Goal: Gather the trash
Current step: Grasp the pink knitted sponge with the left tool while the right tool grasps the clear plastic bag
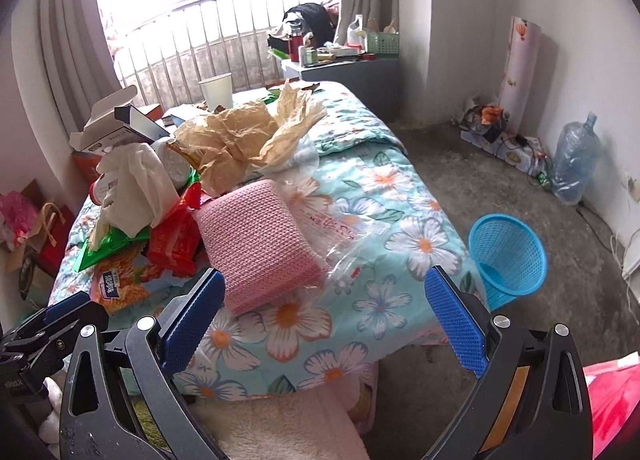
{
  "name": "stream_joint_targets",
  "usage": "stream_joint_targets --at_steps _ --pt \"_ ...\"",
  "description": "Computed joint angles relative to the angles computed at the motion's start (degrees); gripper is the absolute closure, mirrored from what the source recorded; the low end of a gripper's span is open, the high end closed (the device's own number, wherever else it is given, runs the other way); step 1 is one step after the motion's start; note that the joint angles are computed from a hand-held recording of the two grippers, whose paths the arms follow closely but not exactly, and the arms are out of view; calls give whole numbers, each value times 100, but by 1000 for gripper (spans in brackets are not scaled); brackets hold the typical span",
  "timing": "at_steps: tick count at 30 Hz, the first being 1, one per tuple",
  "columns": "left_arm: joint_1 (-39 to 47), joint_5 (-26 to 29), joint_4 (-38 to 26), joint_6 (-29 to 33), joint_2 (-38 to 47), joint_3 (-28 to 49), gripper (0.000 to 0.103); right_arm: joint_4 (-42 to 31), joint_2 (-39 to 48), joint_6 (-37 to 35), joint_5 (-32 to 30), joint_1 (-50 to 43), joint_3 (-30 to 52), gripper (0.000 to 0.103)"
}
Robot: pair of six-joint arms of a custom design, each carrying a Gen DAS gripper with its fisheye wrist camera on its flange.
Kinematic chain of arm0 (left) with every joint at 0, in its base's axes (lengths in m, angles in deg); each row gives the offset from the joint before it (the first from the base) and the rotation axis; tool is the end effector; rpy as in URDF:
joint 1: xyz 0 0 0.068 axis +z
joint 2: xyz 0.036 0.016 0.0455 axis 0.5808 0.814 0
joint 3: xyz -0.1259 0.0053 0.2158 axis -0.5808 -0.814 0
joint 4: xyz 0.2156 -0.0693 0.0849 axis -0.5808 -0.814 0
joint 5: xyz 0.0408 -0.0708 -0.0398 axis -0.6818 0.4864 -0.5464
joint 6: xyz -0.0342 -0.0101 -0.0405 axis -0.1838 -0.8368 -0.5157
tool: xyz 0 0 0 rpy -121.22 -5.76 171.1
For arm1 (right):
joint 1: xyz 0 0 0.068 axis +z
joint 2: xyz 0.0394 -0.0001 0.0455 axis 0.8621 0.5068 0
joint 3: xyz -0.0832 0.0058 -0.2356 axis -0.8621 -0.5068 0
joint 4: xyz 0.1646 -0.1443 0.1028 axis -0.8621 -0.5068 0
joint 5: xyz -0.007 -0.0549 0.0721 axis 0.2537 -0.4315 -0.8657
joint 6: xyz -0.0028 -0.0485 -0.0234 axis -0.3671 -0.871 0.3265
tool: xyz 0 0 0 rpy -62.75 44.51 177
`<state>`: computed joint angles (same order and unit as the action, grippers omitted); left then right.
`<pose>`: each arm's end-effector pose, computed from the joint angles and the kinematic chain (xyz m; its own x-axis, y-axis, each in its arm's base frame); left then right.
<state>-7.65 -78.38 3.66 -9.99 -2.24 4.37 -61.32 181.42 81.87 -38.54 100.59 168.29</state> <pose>0.1446 -0.1139 0.3572 -0.6184 -0.4423 -0.6496 -0.2251 0.8916 -0.3928 0.2884 0.2423 0.3245 -0.6581 -0.2120 -0.7225 -0.3772 0.9233 0.0726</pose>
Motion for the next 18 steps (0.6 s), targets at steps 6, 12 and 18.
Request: stream_joint_targets --at_steps 6,12,18 --pt "379 290 794 1017 -322 -305 5 -191 484 161 -839 -426 598 10" --pt "988 1766 1788 1700 -89 -552 11 -304 783 1034 -2193 -1275 678 22" --pt "1813 3421 2276 1486 805 -546 28 -192 1145 1440 -3085 -1631 683 35"
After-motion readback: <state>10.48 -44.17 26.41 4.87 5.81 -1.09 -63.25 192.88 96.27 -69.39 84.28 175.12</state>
